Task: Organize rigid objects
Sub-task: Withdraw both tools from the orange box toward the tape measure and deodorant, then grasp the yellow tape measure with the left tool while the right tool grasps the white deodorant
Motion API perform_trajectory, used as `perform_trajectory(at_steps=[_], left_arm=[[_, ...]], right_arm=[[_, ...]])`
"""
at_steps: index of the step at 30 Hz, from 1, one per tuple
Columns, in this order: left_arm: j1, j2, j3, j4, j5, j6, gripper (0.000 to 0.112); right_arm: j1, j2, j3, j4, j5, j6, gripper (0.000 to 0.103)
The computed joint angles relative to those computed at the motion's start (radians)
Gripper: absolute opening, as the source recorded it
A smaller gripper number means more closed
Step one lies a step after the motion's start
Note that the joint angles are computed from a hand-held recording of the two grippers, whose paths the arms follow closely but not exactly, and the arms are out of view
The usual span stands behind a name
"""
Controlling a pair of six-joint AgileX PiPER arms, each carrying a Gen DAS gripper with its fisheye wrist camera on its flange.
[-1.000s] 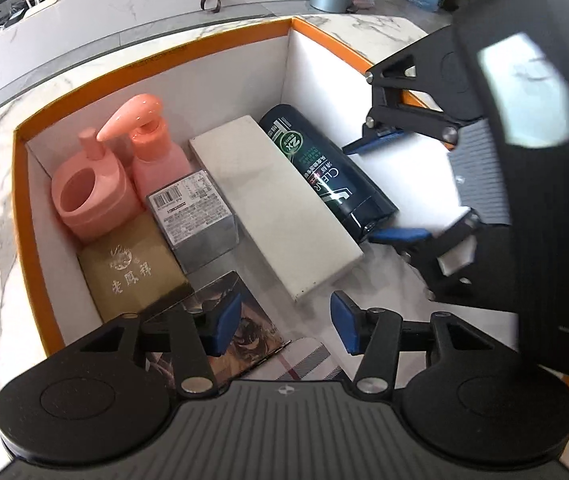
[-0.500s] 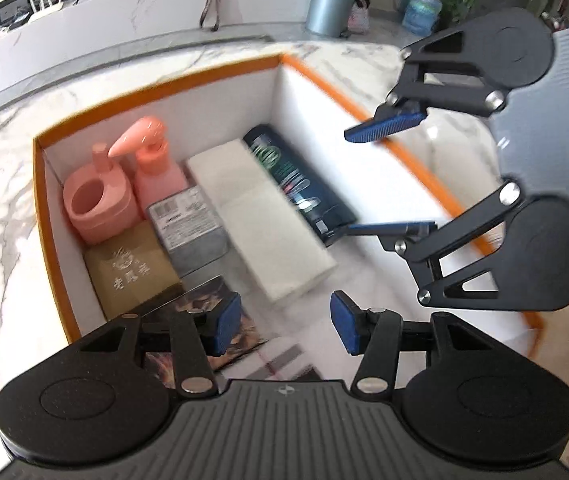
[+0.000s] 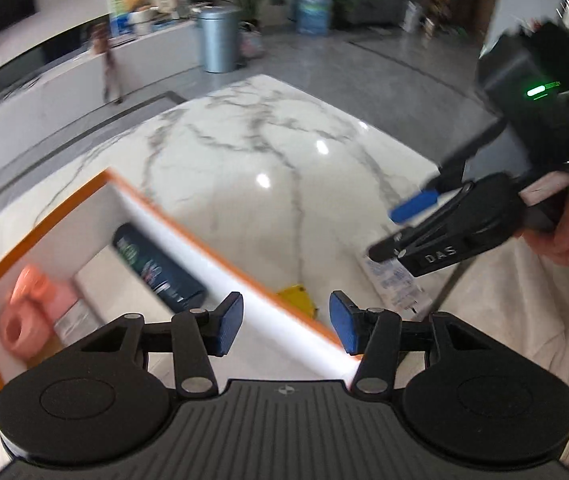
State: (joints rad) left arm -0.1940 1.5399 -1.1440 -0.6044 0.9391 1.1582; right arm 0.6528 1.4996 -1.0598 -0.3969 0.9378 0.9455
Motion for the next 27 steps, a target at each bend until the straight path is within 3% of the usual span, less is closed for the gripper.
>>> perform_trajectory(at_steps=[6,10,17,24,27], left_arm=[[-0.183,0.05,-0.01,0.148,-0.117,-0.081,0.06],[-0.276,0.104,-0.05,0.278,-0.124,-0.115,0.066],[-0.427,0.242,-0.134,0.621,-0.116,-0.241,0.069],[-0.504,0.411,-0.299,0.757,0.019,-0.238,0.077],[-0.533,0.475,-0.347,0.819,0.073,-0.2,0.078]], right_arm=[[-0.153,-0.037,0.227,0.208,-0.177,0.101,0.048],[-0.196,-0.013,0.252,0.228,-0.276,0.093,0.06],[-0.157,0.077,0.257,0.128,-0.354,0.177,0.053],[-0.178,0.036,0.331,-0.009,-0.433,0.31,0.047],[-0.21,0.004,0.375,-0.008,-0.506,0.314,0.047]])
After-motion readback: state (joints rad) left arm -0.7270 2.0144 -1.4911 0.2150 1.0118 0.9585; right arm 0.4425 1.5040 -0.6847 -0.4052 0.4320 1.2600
